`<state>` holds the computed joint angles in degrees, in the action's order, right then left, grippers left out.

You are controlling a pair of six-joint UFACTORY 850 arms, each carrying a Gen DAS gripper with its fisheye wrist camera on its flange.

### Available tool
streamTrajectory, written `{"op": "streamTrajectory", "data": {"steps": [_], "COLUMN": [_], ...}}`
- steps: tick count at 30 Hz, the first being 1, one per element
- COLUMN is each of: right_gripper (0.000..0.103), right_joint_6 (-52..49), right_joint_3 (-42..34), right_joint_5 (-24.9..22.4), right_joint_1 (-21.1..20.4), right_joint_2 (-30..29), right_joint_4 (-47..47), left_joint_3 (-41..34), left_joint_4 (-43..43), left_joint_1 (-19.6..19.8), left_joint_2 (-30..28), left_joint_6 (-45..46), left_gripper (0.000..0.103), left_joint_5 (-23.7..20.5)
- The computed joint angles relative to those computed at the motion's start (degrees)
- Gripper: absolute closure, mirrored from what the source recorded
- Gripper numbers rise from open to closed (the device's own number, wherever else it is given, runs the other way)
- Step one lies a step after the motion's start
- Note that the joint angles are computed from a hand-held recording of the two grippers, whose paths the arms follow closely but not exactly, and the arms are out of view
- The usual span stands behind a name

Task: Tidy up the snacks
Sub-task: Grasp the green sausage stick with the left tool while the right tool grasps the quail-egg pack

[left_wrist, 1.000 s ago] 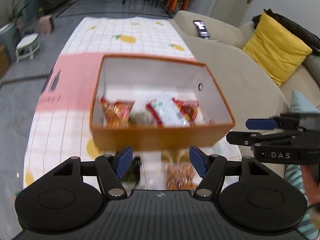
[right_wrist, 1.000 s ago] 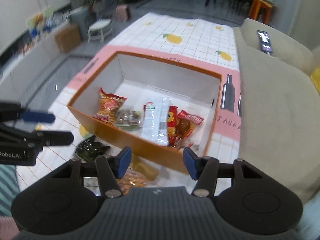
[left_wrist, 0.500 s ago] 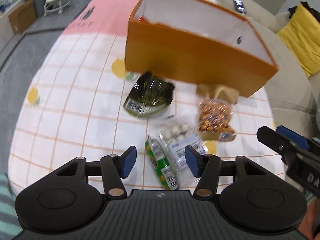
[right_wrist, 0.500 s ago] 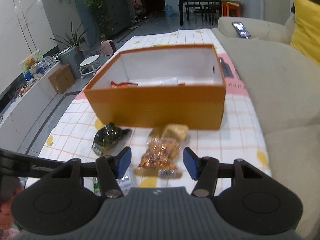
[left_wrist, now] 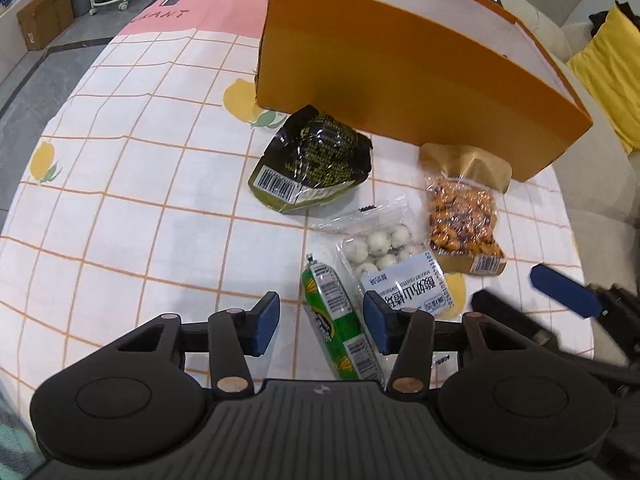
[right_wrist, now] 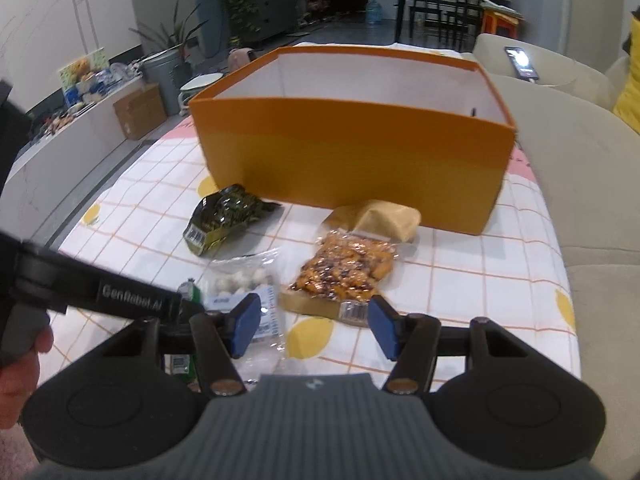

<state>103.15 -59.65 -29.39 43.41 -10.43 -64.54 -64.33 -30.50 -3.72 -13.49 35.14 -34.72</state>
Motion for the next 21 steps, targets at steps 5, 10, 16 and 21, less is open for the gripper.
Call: {"op": "streamTrajectory", "data": {"steps": [5, 10, 16, 21], "right_gripper": [0.041, 0.041, 0.041, 0.040], "right_joint_6": [-2.5, -3.8, -7.1, -12.6], "right_joint_3": [-0.7, -1.0, -2.5, -3.9], "right_joint_5": [1.1, 1.7, 3.6, 4.0], "right_joint_1": [-0.1, -0.4, -0.4, 0.0], "right_joint_2": [-1.3, -1.8, -3.2, -4.8], "right_joint_4": [0.8, 2.0, 2.9, 5.0], "left_joint_3": [-0.8, -1.6, -2.3, -1.9], "left_joint_4": [0.1, 3.5, 4.8, 3.8], "left_joint_1": [0.4, 1.0, 0.8, 1.0], "left_joint_2": [-0.5, -0.3, -1.2, -1.3], "left_joint_6": [-0.3, -3.3, -3.6, -2.0], "left_gripper": [0.051, 0.060, 0.061, 0.071], "left_joint_5": [-2.5, -4.5, -5.6, -5.1]}}
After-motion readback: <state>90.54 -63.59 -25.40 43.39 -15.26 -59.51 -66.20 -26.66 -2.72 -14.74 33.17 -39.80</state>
